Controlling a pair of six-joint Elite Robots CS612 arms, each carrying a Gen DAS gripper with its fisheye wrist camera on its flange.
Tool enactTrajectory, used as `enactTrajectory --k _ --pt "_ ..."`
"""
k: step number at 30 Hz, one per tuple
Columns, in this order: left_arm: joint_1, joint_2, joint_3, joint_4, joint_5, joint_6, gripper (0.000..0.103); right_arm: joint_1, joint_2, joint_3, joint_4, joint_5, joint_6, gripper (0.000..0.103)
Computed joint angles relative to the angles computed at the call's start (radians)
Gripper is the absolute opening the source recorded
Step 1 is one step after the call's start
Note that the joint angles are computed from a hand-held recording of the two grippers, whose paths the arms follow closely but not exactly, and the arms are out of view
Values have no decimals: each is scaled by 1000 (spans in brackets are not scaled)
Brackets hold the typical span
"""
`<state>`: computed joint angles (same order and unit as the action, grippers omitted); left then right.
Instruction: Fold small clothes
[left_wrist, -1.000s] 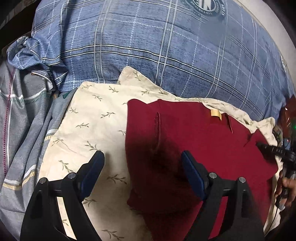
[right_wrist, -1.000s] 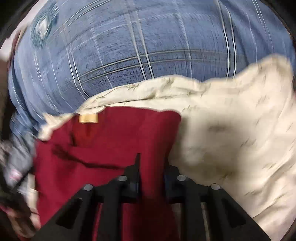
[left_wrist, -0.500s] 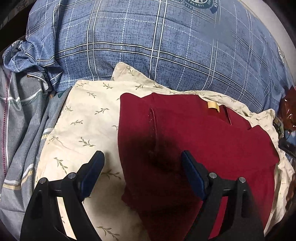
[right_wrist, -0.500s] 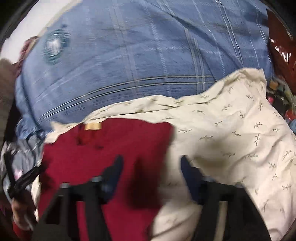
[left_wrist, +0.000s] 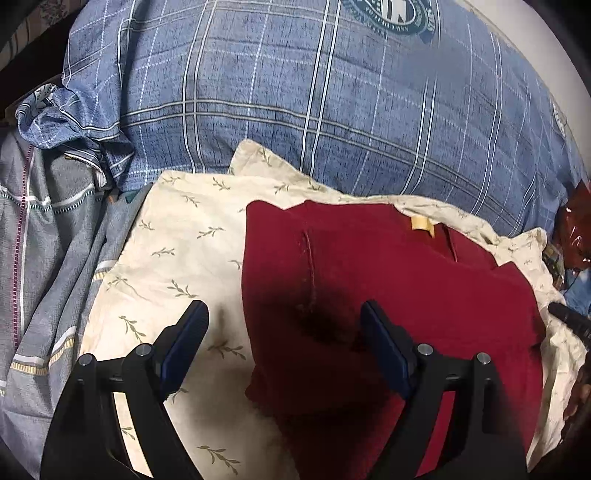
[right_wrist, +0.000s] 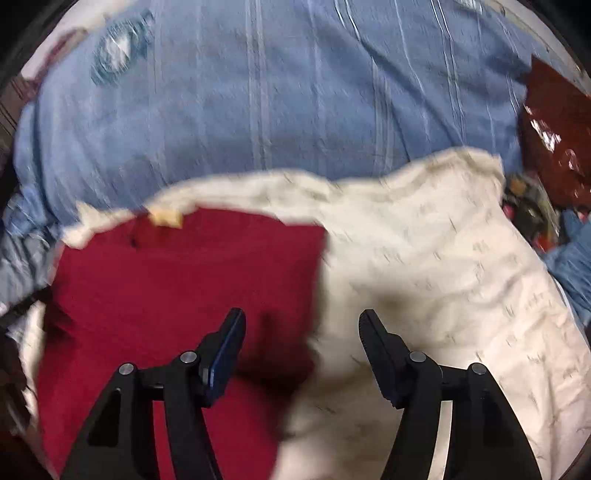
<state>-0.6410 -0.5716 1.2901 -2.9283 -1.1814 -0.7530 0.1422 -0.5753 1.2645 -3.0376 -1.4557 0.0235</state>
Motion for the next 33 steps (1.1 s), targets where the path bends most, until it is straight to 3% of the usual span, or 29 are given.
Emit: enactTrajectory --k 4,7,10,12,18,22,27,33 --pt "1 7 -15 39 -6 7 85 30 55 -110 95 11 -65 60" --pt "2 11 -20 48 -14 6 85 53 112 -213 192 -54 -99 40" --pt "3 16 -26 52 -17 16 85 58 163 -293 229 -116 -90 40" --pt "3 18 -30 63 -19 20 85 50 174 -318 248 -114 -28 40" --pt "5 16 -29 73 -24 10 85 30 111 -201 168 -56 33 44" --pt "3 18 -31 77 -12 17 85 31 86 -126 135 -88 1 48" --pt "-1 15 -23 70 4 17 85 16 50 -68 108 -46 40 51" --pt "-3 11 -17 65 9 17 85 23 22 1 47 -75 -40 64"
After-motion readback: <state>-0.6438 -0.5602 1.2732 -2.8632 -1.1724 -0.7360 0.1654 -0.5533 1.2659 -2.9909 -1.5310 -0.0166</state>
